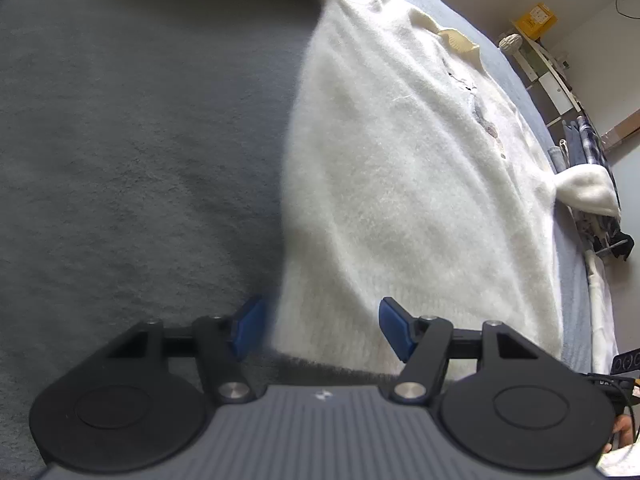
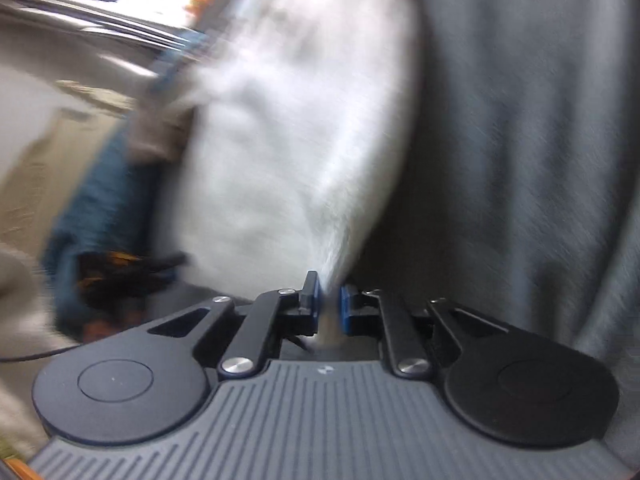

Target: Fold clothes

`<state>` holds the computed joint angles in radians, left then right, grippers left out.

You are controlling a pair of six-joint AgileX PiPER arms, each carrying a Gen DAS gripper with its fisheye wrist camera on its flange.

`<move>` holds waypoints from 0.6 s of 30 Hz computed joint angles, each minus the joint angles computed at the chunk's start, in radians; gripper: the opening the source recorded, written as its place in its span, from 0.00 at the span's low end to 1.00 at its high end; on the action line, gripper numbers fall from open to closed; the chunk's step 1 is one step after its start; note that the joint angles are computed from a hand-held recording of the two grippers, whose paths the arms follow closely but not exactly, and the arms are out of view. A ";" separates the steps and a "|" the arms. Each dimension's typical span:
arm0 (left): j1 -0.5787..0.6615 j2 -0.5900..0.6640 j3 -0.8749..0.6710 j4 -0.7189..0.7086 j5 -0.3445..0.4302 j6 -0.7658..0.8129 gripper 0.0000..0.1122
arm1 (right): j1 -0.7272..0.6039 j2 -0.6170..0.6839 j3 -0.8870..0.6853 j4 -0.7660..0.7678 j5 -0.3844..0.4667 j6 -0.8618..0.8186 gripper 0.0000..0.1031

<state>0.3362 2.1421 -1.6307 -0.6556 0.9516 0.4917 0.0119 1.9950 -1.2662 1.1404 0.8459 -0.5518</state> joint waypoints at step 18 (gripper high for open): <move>0.094 -0.013 -0.122 0.095 0.231 -0.115 0.07 | -0.032 -0.025 -0.065 -0.080 0.131 0.052 0.05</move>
